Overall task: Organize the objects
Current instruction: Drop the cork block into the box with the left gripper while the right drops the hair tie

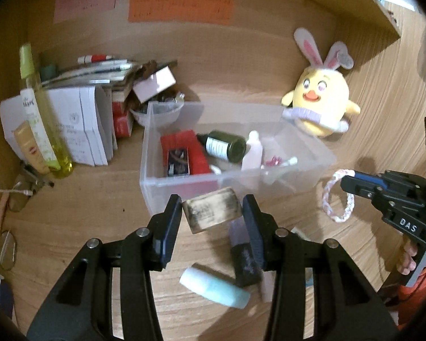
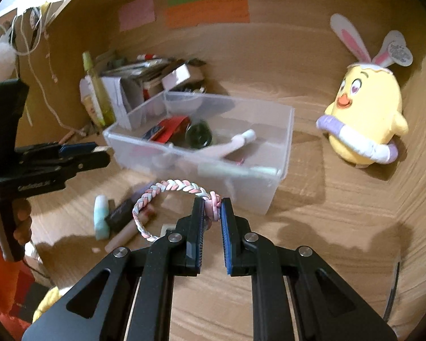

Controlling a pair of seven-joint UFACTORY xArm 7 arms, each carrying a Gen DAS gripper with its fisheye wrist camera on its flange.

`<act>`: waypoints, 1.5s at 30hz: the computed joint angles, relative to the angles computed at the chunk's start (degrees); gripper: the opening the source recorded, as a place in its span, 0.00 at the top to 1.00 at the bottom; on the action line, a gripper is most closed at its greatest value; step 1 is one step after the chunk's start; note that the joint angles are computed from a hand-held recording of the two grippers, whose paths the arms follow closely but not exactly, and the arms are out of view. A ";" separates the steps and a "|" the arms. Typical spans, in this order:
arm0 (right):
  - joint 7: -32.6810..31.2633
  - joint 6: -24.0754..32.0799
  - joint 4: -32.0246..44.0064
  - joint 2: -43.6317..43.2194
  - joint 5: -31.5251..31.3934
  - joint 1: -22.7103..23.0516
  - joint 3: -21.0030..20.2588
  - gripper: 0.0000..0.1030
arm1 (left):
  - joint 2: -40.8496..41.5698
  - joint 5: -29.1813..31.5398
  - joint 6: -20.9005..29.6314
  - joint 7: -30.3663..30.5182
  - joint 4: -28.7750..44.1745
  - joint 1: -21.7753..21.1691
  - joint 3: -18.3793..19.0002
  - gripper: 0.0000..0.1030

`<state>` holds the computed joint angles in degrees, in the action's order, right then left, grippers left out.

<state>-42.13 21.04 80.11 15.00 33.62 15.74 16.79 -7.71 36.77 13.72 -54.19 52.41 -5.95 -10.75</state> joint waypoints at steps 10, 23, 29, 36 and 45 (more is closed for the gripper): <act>4.88 -2.82 7.66 4.56 -4.66 0.46 -0.23 0.90 | 1.54 7.32 -1.24 -5.90 4.75 0.96 -0.06 0.57; 10.87 -3.13 17.17 10.98 -11.86 1.76 0.19 0.90 | 8.83 2.65 -2.00 -1.83 11.95 -2.95 4.37 0.57; 15.55 -0.24 22.29 15.10 -16.82 3.60 -1.83 0.90 | 12.94 -3.64 -0.48 4.66 14.92 -5.51 6.48 0.57; 20.11 3.98 27.99 19.98 -21.95 5.55 -4.04 0.90 | 16.77 -8.20 1.74 9.15 18.10 -8.00 8.51 0.57; 23.50 6.60 31.66 23.42 -27.10 7.62 -6.06 0.90 | 20.54 -13.31 3.46 14.52 21.12 -9.32 9.42 0.57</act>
